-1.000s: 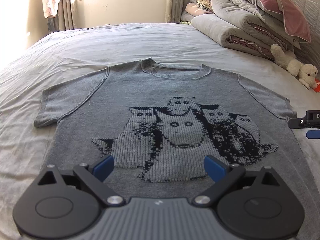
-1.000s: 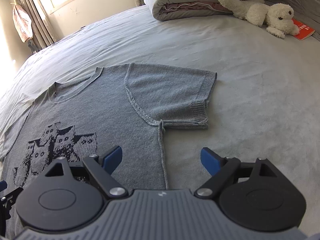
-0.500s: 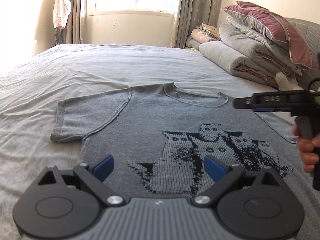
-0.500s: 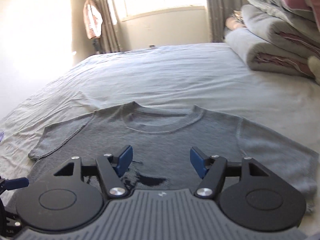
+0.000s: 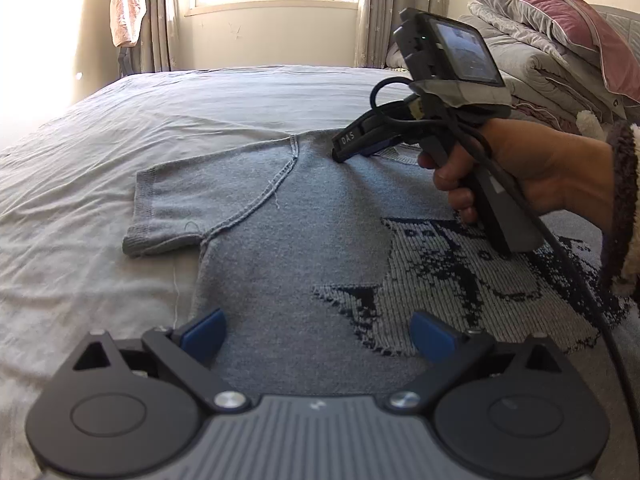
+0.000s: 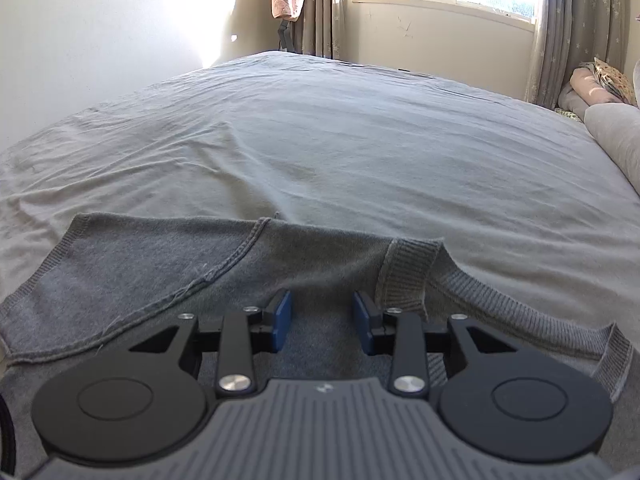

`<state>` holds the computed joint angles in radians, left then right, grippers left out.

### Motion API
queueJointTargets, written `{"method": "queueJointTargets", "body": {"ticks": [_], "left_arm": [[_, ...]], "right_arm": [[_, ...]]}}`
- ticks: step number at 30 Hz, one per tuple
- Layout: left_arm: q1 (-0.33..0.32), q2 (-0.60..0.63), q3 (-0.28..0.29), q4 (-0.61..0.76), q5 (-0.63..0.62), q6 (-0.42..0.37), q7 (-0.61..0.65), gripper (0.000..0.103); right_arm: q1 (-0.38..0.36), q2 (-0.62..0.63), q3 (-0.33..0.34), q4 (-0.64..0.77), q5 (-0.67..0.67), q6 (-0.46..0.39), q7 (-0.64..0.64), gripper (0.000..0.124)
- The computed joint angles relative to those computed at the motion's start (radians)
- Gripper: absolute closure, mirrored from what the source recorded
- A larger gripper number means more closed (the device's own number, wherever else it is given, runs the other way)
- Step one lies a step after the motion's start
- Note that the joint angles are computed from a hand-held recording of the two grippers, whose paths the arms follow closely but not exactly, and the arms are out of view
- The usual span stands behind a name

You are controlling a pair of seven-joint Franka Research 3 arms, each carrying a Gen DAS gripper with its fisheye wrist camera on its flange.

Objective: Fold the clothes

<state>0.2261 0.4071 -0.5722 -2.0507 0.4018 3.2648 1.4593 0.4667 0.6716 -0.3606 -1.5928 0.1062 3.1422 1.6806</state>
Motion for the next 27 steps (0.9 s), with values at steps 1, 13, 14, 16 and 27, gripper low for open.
{"method": "queueJointTargets", "body": {"ticks": [1, 13, 14, 16, 27], "left_arm": [[-0.002, -0.001, 0.002, 0.0, 0.0, -0.001, -0.001, 0.003], [0.024, 0.004, -0.026, 0.004, -0.01, -0.007, -0.005, 0.003], [0.036, 0.009, -0.038, 0.006, -0.014, -0.006, -0.007, 0.003], [0.058, 0.016, -0.062, 0.008, -0.021, -0.003, -0.015, 0.003], [0.009, -0.004, -0.01, 0.013, -0.04, -0.019, -0.055, 0.003]], "right_arm": [[0.0, 0.024, -0.012, 0.039, -0.003, -0.022, 0.002, 0.093], [0.003, 0.08, -0.075, 0.155, -0.108, -0.07, 0.191, 0.086], [0.015, 0.051, -0.081, 0.108, -0.113, -0.044, 0.192, 0.085], [0.043, 0.0, -0.099, 0.023, -0.117, -0.002, 0.181, 0.084], [-0.166, -0.064, 0.244, -0.05, -0.027, 0.023, -0.109, 0.084]]}}
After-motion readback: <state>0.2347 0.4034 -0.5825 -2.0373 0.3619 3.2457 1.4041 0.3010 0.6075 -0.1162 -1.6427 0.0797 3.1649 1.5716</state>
